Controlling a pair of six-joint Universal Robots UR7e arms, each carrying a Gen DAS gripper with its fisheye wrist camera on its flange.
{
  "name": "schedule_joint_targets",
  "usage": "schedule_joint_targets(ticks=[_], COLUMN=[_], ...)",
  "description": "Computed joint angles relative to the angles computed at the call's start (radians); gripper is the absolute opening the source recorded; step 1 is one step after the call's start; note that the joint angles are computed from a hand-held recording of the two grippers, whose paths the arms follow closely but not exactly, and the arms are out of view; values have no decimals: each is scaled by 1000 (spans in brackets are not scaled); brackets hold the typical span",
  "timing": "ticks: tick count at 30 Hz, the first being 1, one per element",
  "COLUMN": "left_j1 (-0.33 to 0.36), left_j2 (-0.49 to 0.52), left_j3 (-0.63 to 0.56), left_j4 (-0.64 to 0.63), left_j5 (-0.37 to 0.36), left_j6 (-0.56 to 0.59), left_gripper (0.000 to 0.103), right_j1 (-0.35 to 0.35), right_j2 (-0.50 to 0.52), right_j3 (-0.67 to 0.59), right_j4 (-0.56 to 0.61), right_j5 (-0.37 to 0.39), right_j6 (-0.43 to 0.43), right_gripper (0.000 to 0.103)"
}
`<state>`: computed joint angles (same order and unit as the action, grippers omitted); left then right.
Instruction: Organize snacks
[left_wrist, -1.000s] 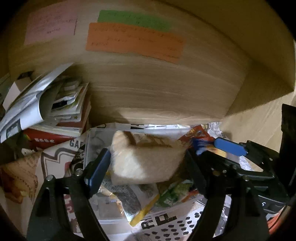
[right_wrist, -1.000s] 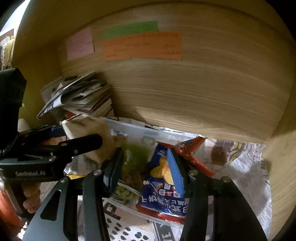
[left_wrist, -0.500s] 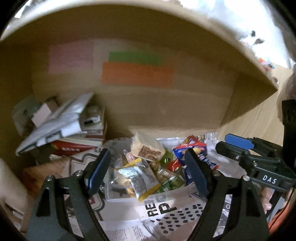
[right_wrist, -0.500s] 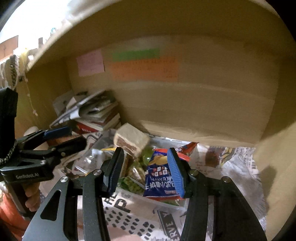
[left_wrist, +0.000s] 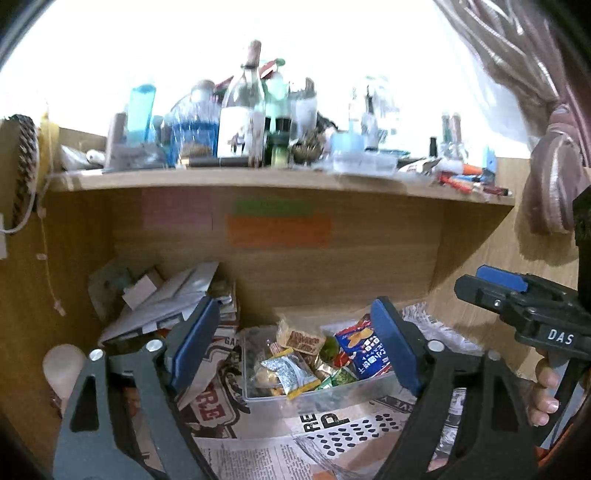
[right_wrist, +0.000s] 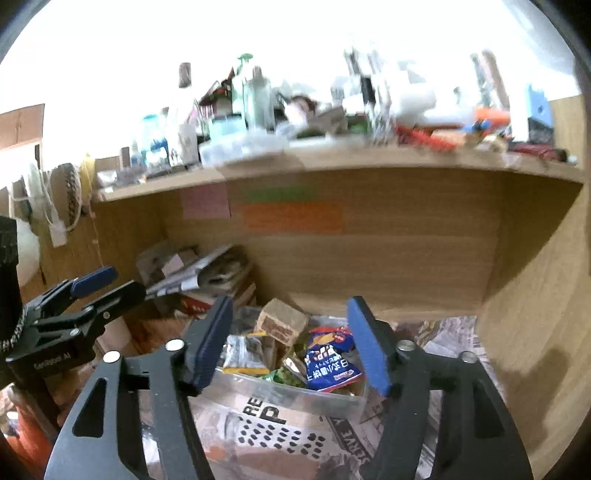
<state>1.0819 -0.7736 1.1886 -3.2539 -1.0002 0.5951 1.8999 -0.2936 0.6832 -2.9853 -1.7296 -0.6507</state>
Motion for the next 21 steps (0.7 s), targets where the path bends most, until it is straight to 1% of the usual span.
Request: schedule_joint_targets(ticks=[1, 2, 3, 4, 5, 7, 9, 11, 21], left_j1=[-4, -8, -11, -15, -18, -23, -28, -31, -41], left_j2=[-5, -11, -13, -19, -23, -32, -39, -42, -40], left_j3=[9, 25, 29, 40, 49, 66, 80, 89, 105], left_j4=[-13, -33, -39, -50, -57, -73, -91, -104, -140], left_j5=[2, 4, 7, 8, 10, 9, 11, 10, 21], left_j6=[4, 9, 11, 15, 15, 19, 25, 30, 44], left_gripper=[92, 94, 95, 97, 99, 101, 103, 103, 103], right_j1=[2, 5, 8, 10, 12, 15, 19, 21, 23], right_j2=[-12, -24, -34, -43, -48, -53, -58, -62, -86], right_j3=[27, 56, 81, 103, 119, 138, 158, 176, 227], right_j4=[-28, -61, -90, -114, -135, -170, -212, -244, -264], right_j5=[2, 2, 2, 3, 3, -2, -12, -18, -11], right_j6=[-2, -5, -8, -9, -9, -10, -17, -20, -35], right_gripper=[71, 75, 80, 83, 88, 94, 103, 103, 103])
